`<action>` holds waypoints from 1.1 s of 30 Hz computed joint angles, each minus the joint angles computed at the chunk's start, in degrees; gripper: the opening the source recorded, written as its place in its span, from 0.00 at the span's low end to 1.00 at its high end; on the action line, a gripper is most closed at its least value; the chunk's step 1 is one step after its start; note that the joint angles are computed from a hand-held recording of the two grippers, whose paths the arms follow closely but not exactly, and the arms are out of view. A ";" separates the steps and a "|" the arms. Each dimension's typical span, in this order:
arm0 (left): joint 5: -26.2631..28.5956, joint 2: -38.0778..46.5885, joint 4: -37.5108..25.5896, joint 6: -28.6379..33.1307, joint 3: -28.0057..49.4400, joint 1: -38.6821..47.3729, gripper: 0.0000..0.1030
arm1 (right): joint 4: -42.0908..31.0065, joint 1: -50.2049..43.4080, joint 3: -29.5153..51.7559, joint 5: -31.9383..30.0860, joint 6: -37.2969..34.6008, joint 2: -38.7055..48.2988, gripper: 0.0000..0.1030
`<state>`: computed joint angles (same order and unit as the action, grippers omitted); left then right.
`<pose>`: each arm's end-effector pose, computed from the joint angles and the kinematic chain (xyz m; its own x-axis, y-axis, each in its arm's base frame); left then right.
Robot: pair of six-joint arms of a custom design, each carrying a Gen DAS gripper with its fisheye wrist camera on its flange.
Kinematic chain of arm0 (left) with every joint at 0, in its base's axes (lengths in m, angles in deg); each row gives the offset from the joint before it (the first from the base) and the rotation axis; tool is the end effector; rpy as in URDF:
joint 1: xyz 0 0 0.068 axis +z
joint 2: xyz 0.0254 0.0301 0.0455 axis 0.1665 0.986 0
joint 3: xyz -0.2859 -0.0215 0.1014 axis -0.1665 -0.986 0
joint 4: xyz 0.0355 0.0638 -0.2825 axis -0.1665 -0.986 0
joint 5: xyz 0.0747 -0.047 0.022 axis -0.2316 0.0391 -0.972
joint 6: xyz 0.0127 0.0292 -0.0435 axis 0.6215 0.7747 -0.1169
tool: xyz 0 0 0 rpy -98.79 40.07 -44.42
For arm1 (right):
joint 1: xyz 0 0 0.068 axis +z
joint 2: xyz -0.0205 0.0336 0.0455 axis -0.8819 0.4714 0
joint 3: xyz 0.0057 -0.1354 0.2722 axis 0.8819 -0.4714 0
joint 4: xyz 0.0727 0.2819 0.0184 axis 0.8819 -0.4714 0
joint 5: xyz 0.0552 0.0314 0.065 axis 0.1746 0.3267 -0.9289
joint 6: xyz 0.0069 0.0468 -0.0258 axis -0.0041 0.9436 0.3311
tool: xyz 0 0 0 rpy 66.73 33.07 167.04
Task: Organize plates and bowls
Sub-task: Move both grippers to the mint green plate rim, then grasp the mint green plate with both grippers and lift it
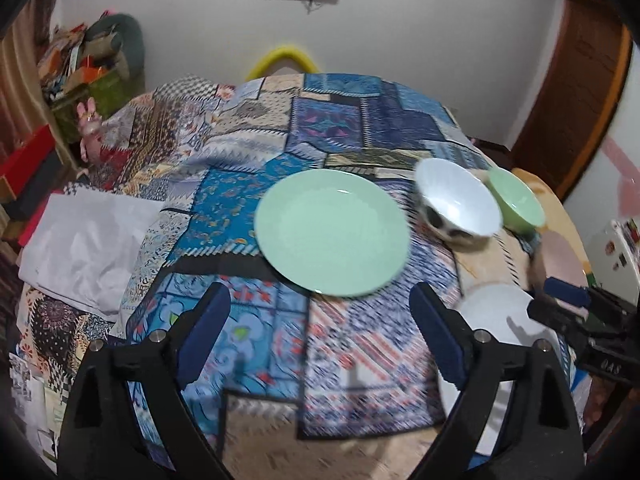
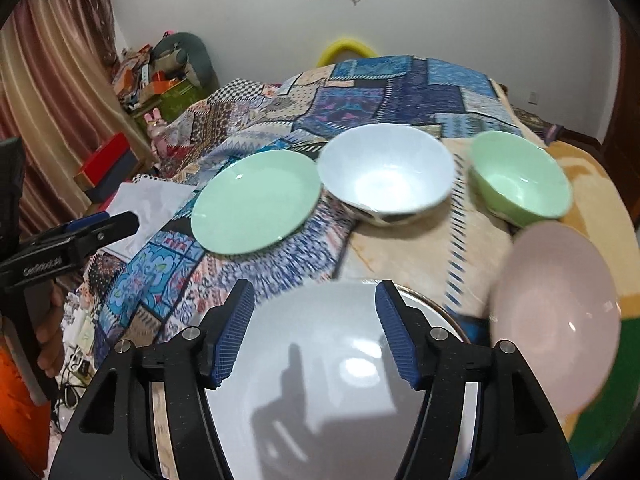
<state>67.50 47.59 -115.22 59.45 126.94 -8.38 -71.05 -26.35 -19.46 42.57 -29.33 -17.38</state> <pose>0.2464 -0.0846 0.2761 -0.7357 0.2025 -0.6463 0.3597 0.9254 -0.1196 0.1507 0.0956 0.2620 -0.7613 0.1423 -0.6326 0.0276 0.9819 0.1875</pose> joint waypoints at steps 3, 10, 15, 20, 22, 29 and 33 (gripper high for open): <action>0.45 6.20 3.07 1.79 1.82 3.12 0.89 | 3.92 -1.90 0.83 -1.70 -1.86 4.41 0.58; 3.34 19.94 8.47 5.98 6.85 7.13 0.87 | 11.27 -6.60 3.57 -5.97 -4.97 16.52 0.54; 5.64 29.31 8.87 7.21 12.50 8.04 0.59 | 12.61 -9.47 5.90 -10.37 -6.04 23.85 0.37; 8.28 35.87 7.77 8.47 17.60 7.95 0.35 | 13.38 -10.14 7.08 -11.42 -6.00 27.74 0.24; 9.27 37.58 6.79 8.79 19.21 7.83 0.27 | 13.31 -10.05 7.43 -11.05 -5.98 28.58 0.22; 9.07 39.75 7.29 9.56 20.79 7.85 0.19 | 13.00 -11.74 9.58 -12.25 -6.00 31.67 0.22; 8.86 39.11 6.92 9.91 20.24 7.93 0.19 | 13.61 -13.27 9.32 -15.32 -5.45 31.38 0.21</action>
